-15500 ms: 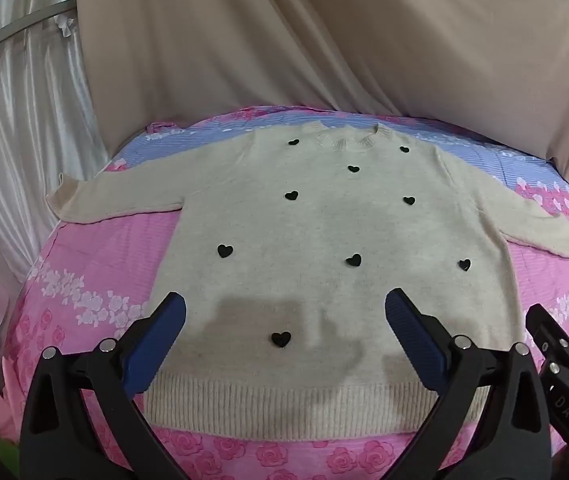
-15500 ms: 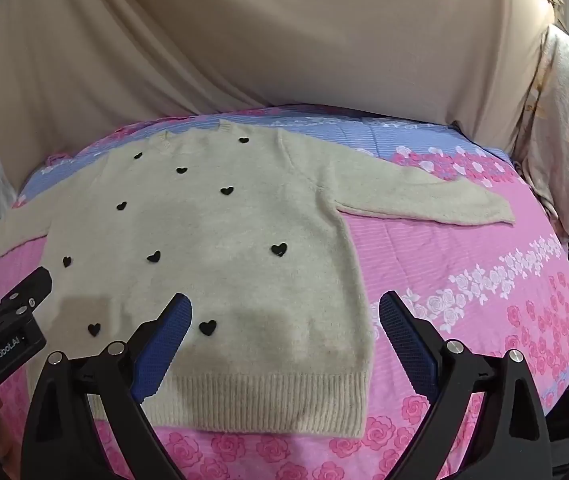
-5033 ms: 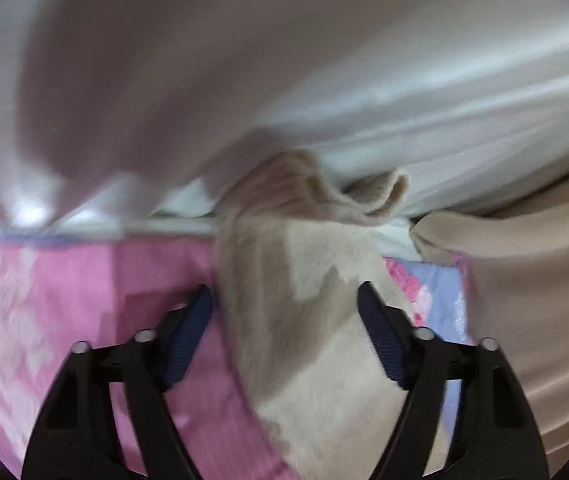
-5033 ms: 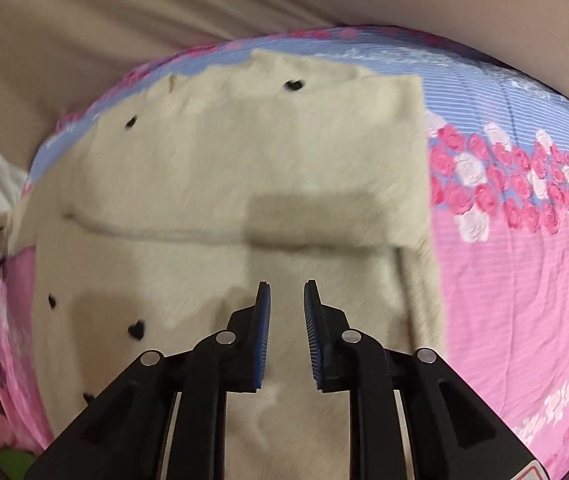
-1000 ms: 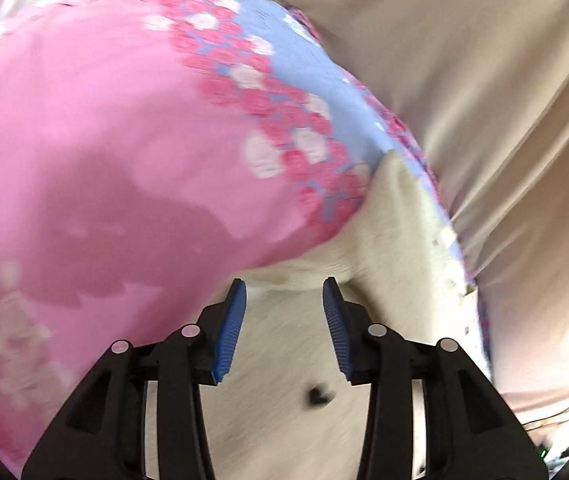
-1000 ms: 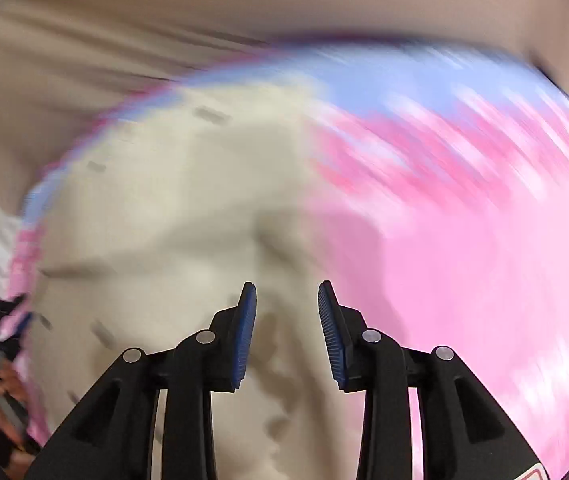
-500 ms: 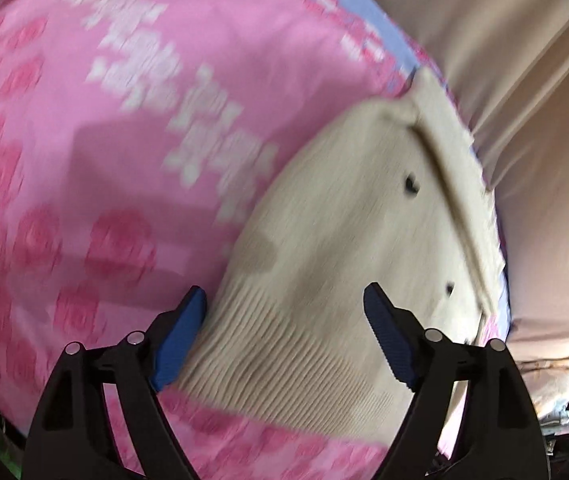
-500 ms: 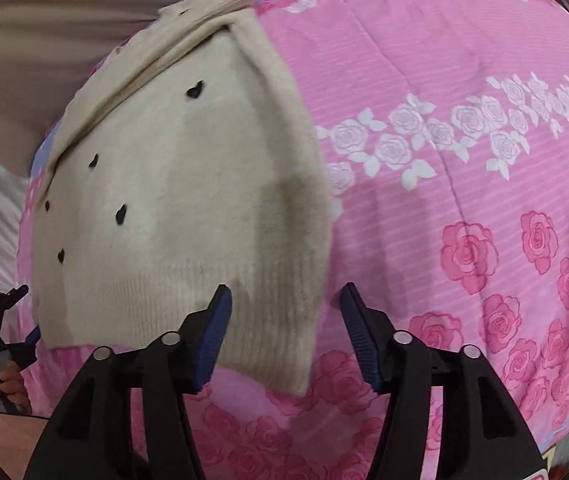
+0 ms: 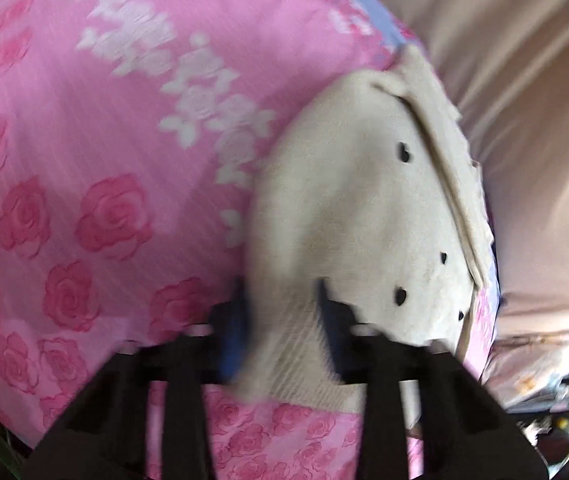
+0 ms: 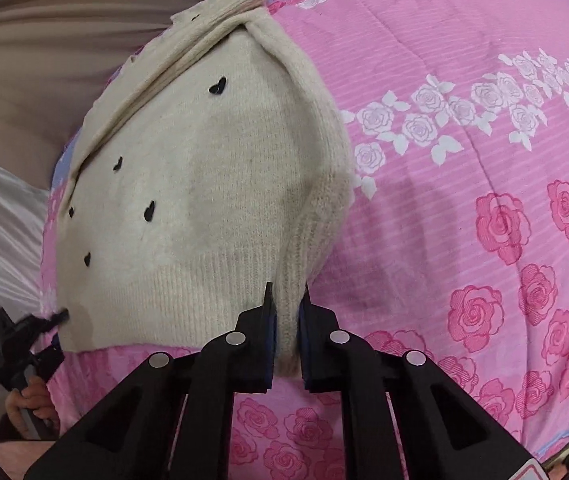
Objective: Fold small clothes
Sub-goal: 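Grasp the ribbed hem with both tools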
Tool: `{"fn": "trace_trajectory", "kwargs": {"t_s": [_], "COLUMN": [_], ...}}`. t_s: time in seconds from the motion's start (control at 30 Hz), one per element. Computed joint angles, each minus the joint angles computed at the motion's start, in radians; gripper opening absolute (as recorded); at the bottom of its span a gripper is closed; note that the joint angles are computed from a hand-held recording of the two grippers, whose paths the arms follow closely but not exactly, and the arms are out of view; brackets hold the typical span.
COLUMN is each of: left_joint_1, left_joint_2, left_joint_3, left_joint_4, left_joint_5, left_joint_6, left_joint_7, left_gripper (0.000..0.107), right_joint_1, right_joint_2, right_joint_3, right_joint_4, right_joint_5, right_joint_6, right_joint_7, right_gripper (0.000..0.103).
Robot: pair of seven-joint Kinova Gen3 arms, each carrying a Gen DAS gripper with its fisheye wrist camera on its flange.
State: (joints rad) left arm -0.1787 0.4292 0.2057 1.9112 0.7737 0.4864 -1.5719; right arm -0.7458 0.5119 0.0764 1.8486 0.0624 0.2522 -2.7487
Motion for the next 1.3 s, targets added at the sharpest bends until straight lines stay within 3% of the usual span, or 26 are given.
{"fn": "trace_trajectory", "kwargs": {"t_s": [0.13, 0.23, 0.37, 0.47, 0.57, 0.67, 0.77, 0.83, 0.93, 1.03, 1.1, 1.17, 1.2, 1.27, 1.3], "left_joint_1": [-0.017, 0.002, -0.035, -0.029, 0.065, 0.080, 0.084, 0.065, 0.164, 0.185, 0.134, 0.116, 0.085, 0.059, 0.032], "left_joint_2": [-0.010, -0.050, -0.102, -0.148, -0.191, -0.211, -0.199, -0.177, -0.159, -0.120, -0.057, -0.048, -0.041, -0.016, -0.005], "left_joint_3": [-0.009, -0.020, -0.007, -0.033, -0.123, -0.128, -0.136, -0.097, -0.137, -0.133, -0.086, -0.063, -0.026, -0.005, 0.014], "left_joint_4": [0.003, 0.001, 0.038, 0.054, 0.043, 0.052, 0.075, 0.067, 0.039, 0.026, 0.000, 0.002, -0.001, -0.022, -0.026], "left_joint_5": [0.011, -0.017, 0.067, 0.047, -0.063, -0.146, -0.124, -0.116, -0.193, -0.233, -0.183, -0.142, -0.124, -0.105, -0.072], "left_joint_6": [0.037, 0.056, 0.095, 0.167, 0.254, 0.349, 0.357, 0.320, 0.202, 0.095, 0.089, 0.055, 0.051, 0.074, 0.089], "left_joint_7": [0.013, 0.011, -0.070, -0.046, 0.044, 0.108, 0.104, 0.111, 0.169, 0.212, 0.164, 0.117, 0.077, 0.038, 0.013], "left_gripper": [0.009, 0.008, 0.007, 0.007, 0.000, 0.000, 0.001, 0.012, 0.065, 0.071, 0.071, 0.081, 0.079, 0.042, 0.029], "right_joint_1": [-0.046, -0.079, -0.101, -0.091, -0.022, 0.045, 0.097, 0.112, 0.127, 0.125, 0.137, 0.165, 0.171, 0.200, 0.196], "right_joint_2": [-0.049, -0.088, -0.135, -0.168, -0.193, -0.200, -0.186, -0.173, -0.143, -0.124, -0.111, -0.101, -0.094, -0.078, -0.068], "right_joint_3": [0.061, 0.091, 0.082, 0.039, -0.056, -0.147, -0.182, -0.172, -0.158, -0.139, -0.141, -0.159, -0.167, -0.191, -0.184], "right_joint_4": [0.041, 0.050, 0.067, 0.082, 0.102, 0.112, 0.129, 0.120, 0.075, 0.054, 0.055, 0.063, 0.062, 0.059, 0.051], "right_joint_5": [0.021, 0.060, 0.136, 0.176, 0.157, 0.126, 0.082, 0.073, 0.060, 0.058, 0.033, -0.004, -0.022, -0.060, -0.066], "right_joint_6": [-0.026, 0.019, 0.098, 0.153, 0.195, 0.229, 0.177, 0.134, 0.124, 0.126, 0.120, 0.107, 0.107, 0.104, 0.110], "right_joint_7": [-0.030, -0.053, -0.098, -0.120, -0.082, -0.006, 0.045, 0.064, 0.101, 0.123, 0.130, 0.147, 0.153, 0.183, 0.186], "right_gripper": [0.008, 0.007, 0.006, 0.006, 0.006, 0.006, 0.006, 0.007, 0.008, 0.009, 0.010, 0.014, 0.015, 0.017, 0.019]}}
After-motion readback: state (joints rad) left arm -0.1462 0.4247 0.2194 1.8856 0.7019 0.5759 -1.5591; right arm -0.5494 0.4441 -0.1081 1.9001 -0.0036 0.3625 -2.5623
